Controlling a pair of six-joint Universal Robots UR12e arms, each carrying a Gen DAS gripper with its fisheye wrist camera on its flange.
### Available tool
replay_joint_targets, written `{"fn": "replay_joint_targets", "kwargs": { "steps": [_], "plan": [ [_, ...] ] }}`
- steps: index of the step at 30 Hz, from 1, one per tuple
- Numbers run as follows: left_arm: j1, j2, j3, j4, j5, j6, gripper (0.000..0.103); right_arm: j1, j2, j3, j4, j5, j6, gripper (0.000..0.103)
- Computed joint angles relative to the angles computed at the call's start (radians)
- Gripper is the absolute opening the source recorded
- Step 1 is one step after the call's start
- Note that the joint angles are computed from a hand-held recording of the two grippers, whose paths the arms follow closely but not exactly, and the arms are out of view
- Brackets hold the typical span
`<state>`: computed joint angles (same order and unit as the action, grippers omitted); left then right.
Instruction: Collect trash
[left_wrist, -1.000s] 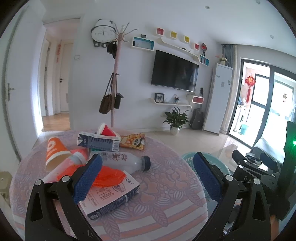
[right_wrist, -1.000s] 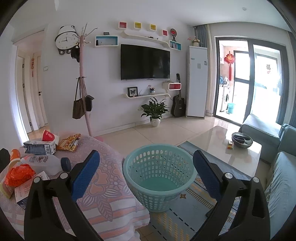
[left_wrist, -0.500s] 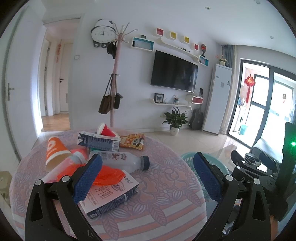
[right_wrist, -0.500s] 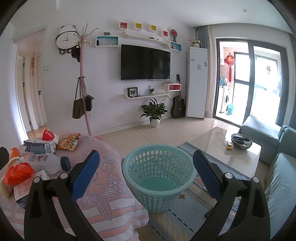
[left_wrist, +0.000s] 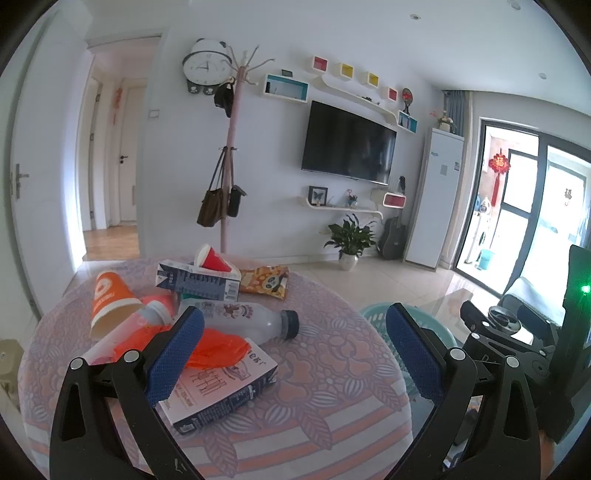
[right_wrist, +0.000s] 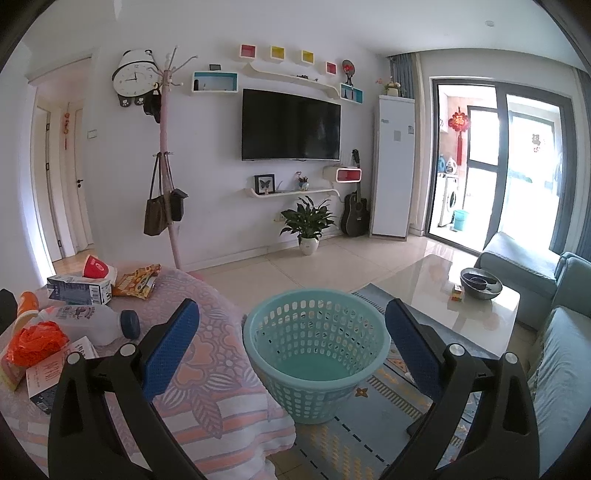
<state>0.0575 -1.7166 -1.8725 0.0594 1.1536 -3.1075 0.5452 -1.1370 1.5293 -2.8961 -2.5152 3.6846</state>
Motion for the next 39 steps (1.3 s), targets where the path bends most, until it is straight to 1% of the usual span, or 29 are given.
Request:
{"fn": "replay_joint_targets", "kwargs": {
  "steps": [1,3,9,17,29,37,39],
  "plan": [
    [0.01,0.007,-0.003,-0.004,-0.011,0.005,0.096,0.0,0.0,0.0,0.0,0.0,0.0,0.095],
    [0.011,0.012,-0.005,-0.005,-0.013,0.005,0.096,0.0,0.001,-0.001,-0.001,-0.001,-0.002,0.095],
    [0.006,0.017,-0.007,-0.012,-0.006,0.011,0.096,-0.001,0.001,-0.004,0.0,0.013,-0.004,0.095],
    [0.016,0.018,-0.004,-0.012,-0.013,0.013,0.096,0.001,0.003,-0.008,-0.002,0.013,-0.01,0.095],
    [0.015,0.016,-0.005,-0.008,-0.011,0.011,0.096,0.007,0.012,-0.019,0.006,-0.006,-0.018,0.095],
    [0.023,0.012,0.001,-0.017,-0.011,-0.001,0.096,0.007,0.011,-0.019,0.013,0.005,-0.019,0.095],
    [0.028,0.011,0.003,-0.025,-0.022,-0.007,0.096,0.006,0.012,-0.019,0.015,0.01,-0.02,0.095]
  ]
}}
